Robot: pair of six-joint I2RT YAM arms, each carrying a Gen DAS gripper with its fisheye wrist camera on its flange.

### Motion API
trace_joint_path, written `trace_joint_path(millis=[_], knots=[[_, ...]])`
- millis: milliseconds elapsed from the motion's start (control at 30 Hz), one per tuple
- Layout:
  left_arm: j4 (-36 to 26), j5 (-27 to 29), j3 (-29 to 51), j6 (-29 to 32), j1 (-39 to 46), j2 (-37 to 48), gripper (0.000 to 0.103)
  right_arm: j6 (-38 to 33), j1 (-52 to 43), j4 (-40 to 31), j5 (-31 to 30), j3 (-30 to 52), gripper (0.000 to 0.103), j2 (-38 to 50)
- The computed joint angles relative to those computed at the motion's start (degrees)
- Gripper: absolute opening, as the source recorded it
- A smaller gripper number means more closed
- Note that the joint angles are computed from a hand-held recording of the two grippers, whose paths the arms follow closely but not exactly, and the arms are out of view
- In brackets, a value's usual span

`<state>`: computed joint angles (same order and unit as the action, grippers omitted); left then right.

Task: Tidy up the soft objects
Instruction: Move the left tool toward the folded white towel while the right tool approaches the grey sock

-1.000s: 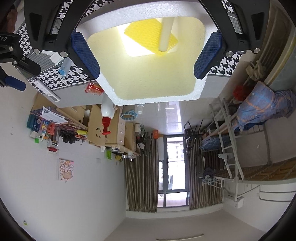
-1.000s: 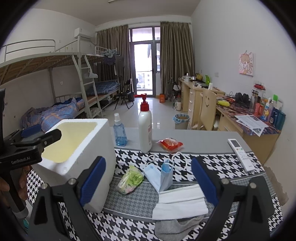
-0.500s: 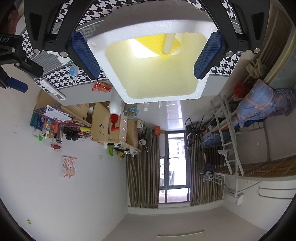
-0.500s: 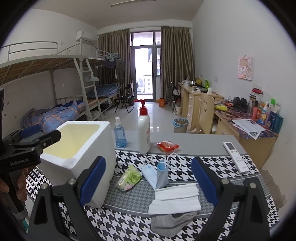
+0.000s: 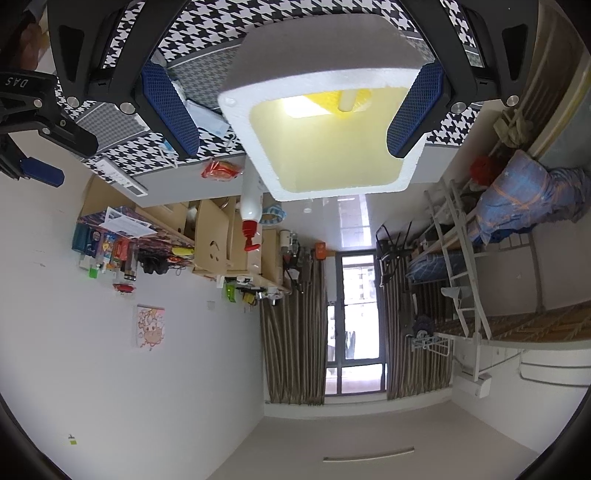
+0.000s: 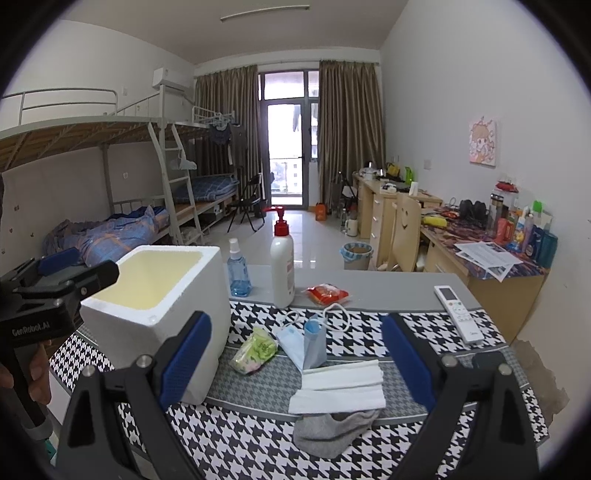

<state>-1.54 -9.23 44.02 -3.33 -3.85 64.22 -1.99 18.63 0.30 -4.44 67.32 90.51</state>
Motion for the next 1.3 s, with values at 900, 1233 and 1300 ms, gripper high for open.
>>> trace_joint_path(millis=[900, 1233, 1300], knots=[[1.9, -4.4, -4.9, -2.6, -10.4, -3.1, 0.102, -0.6, -2.9, 1.2, -2.2, -6.1, 0.096, -5.4], [2.4, -6.5, -5.2, -3.8, -14.1, -2.0, 0.102, -1.3, -4.3, 1.5, -3.5, -7.2, 0.096, -5.9], [2.5, -6.9, -5.2, -4.2, -14.6, -1.5, 0.102, -1.5, -4.4, 1.4, -3.1, -7.3, 0.096, -5.9]])
